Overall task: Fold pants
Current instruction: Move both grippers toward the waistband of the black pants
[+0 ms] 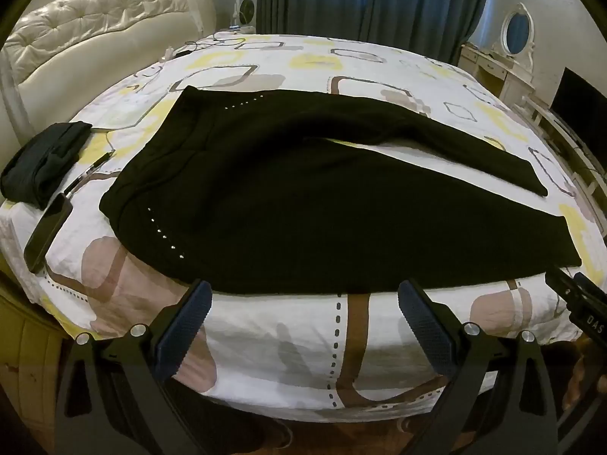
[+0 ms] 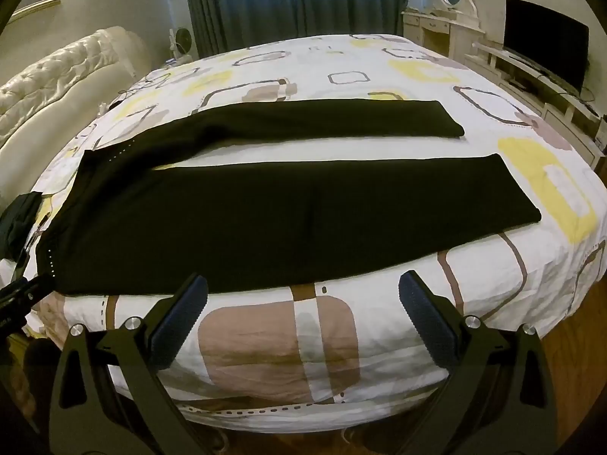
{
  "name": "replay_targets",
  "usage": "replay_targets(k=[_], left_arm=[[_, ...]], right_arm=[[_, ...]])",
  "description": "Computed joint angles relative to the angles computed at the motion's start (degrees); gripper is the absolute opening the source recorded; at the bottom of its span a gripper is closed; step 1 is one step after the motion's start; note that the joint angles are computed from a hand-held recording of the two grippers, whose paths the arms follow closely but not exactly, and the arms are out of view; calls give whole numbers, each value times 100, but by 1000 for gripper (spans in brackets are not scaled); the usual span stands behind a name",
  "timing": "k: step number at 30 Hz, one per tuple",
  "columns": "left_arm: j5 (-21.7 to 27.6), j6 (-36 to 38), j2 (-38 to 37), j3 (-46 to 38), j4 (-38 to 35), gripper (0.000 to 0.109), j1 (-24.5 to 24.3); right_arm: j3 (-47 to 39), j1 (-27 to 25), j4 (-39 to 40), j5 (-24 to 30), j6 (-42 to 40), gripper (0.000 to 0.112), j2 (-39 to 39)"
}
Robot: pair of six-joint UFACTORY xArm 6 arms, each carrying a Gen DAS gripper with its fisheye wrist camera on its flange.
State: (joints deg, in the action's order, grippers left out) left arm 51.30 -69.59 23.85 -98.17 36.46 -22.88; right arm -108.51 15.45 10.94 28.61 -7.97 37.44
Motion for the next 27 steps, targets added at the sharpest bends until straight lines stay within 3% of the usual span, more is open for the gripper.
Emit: replay_targets(k=[11,14,19,24,27], left_arm=[[-235,-209,56,-46,604,98,219],[-492,86,81,-54,379,98,345],[-444,481,199,-251,598,98,430],[-886,1039,287,-364,-44,98,1020],[-941,997,419,-565,217,98,1408]], right_arm=[[-466,-53,-179,284,134,101,330],[-602,13,-220,327,179,101,432],[-826,65,-308,400,209,101,583],[-1287,131,-457,606,277,101,852],[-1655,179,-487,832,315,101,1054]])
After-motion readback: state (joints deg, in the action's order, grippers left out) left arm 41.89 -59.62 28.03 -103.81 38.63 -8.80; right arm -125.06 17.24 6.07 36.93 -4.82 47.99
